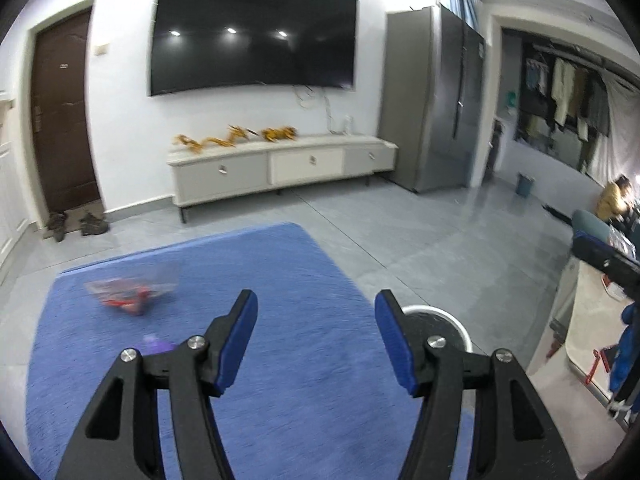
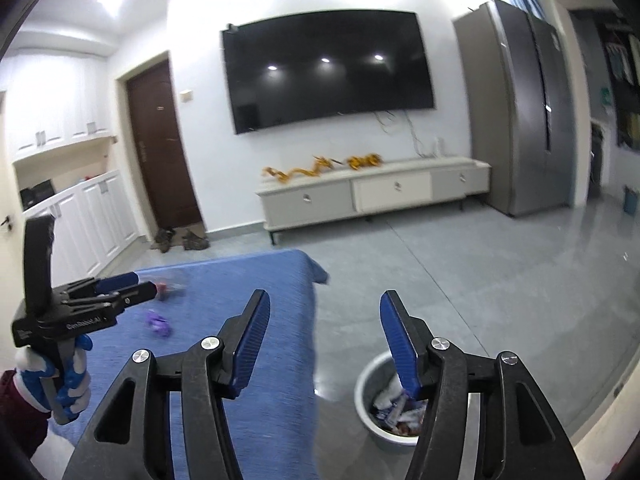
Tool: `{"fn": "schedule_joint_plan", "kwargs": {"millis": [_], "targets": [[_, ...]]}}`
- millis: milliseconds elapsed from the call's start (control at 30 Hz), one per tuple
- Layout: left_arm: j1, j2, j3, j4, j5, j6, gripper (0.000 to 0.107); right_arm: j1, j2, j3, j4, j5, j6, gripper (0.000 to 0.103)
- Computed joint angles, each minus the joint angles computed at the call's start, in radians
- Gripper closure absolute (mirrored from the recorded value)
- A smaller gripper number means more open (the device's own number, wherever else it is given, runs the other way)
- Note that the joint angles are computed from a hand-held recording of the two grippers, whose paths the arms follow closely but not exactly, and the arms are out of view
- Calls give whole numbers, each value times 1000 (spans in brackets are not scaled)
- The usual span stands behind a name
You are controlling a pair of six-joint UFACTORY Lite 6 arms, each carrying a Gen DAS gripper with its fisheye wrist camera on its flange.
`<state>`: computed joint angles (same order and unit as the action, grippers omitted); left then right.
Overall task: Collect trash
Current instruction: 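Move both open tools back toward the remaining wrappers on the rug, then grasp the clear bag of red snacks with the left tool while the right tool grasps the purple wrapper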
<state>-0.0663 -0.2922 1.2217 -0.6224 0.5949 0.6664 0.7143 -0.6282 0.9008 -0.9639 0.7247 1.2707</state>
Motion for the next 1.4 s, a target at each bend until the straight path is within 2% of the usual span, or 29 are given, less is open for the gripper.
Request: {"fn": "schedule_joint_plan", "kwargs": {"millis": [133,233,333,433,567,767,933,1033,1133,1233,1333,1400], "targets": [[287,-89,-67,-233,121,262,48,211,80,118,-85,138,62,44],[560,-74,-65,-363,289,449,48,318,132,185,-119,189,78,41],[758,-41,-59,-427,385,580,48,411,191,246,-149,248,92,40],[907,8,-50,-456,431,669,48,458,224,276,-158,248,92,38],[1051,83,-34,-477,467,753,43,418,269,287,-115,170,67,37],[1024,219,30,-419,400,762,41,305,351,269,-47,-16,49,36],[883,373,159,-366,333,702,41,168,455,239,43,-212,14,36],[760,504,314,-336,277,608,30,92,564,273,123,-312,-58,36],[670,647,476,-294,252,556,28,41,688,349,222,-381,-165,36],[563,818,680,-212,256,482,28,-1,849,476,405,-431,-366,36],[480,977,863,-123,261,426,28,-22,1002,619,623,-447,-607,36],[433,1122,1056,-51,297,354,28,-28,1127,763,774,-423,-774,36]]}}
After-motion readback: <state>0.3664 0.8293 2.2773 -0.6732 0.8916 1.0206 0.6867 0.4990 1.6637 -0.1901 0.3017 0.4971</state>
